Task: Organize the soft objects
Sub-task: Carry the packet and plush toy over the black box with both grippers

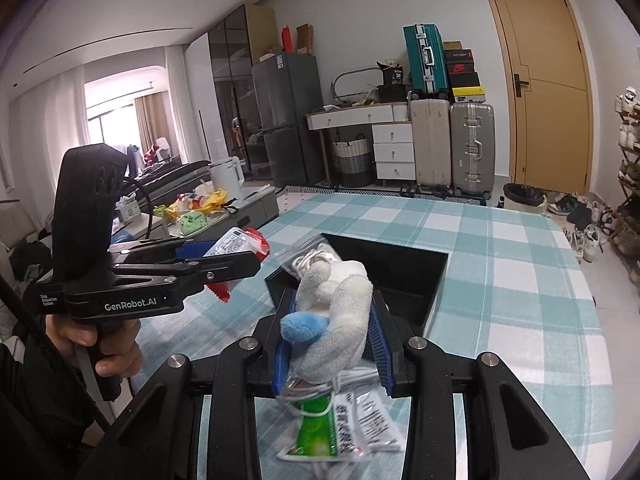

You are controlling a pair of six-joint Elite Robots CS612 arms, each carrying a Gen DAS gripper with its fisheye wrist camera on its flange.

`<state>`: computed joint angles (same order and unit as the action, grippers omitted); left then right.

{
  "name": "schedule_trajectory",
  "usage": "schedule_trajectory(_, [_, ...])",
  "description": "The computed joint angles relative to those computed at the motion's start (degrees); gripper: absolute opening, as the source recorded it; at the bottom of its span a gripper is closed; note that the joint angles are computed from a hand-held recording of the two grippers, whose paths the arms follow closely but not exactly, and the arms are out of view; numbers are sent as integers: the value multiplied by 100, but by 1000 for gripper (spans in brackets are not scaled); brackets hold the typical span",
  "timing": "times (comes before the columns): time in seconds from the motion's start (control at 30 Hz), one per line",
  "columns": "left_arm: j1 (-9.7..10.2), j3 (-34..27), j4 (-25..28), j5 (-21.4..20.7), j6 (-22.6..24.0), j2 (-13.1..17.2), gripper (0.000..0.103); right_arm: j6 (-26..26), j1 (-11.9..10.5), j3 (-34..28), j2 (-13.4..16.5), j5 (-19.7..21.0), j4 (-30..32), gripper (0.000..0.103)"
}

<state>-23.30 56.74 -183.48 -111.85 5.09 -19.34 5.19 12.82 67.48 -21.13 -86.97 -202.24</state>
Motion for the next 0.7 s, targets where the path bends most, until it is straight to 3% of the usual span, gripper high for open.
schedule_trajectory(0.7, [-77,-1120,740,241,-66,493,44,-134,-100,-805,254,80,873,34])
